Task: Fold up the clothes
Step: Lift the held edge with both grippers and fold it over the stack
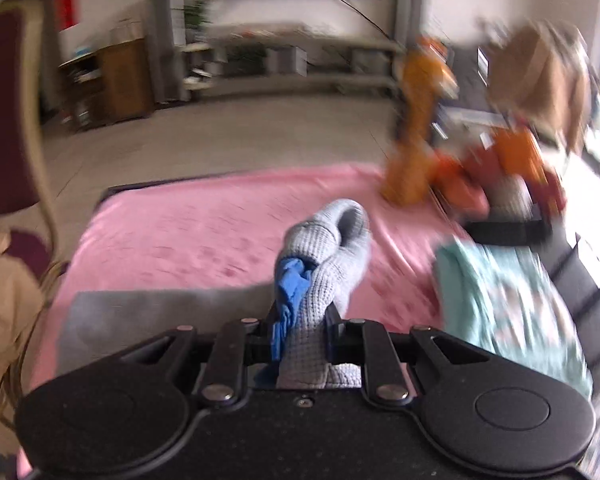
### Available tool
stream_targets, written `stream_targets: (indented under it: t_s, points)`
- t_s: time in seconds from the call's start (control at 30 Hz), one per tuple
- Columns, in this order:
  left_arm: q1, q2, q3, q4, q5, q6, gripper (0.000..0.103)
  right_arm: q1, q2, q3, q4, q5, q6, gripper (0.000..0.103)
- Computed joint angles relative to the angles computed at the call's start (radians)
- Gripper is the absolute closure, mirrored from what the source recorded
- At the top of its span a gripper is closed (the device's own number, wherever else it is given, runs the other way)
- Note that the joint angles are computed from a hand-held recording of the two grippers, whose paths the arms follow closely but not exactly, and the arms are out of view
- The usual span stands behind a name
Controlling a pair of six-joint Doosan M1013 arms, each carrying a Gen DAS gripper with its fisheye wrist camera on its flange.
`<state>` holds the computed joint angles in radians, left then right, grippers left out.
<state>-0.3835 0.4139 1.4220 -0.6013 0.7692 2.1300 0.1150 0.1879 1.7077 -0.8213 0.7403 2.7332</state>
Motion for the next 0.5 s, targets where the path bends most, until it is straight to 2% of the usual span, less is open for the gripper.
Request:
stream_targets:
  t_s: [0.1,0.27,0.5]
  points:
    - [0.013,-0.008,-0.002,0.054,-0.035,-0.037,0.070,0.055,0.028,-0.036,-0.063,-0.014,-0.046,0.084]
    - [0.036,0.003,-0.020,0.143,-0.050,-0.133,0.070,0.137,0.100,-0.088,-0.127,-0.063,-0.151,0.084]
    - [0.057,0.025,-0.028,0.178,-0.041,-0.204,0.070,0.175,0.204,-0.129,-0.003,-0.141,-0.395,0.085]
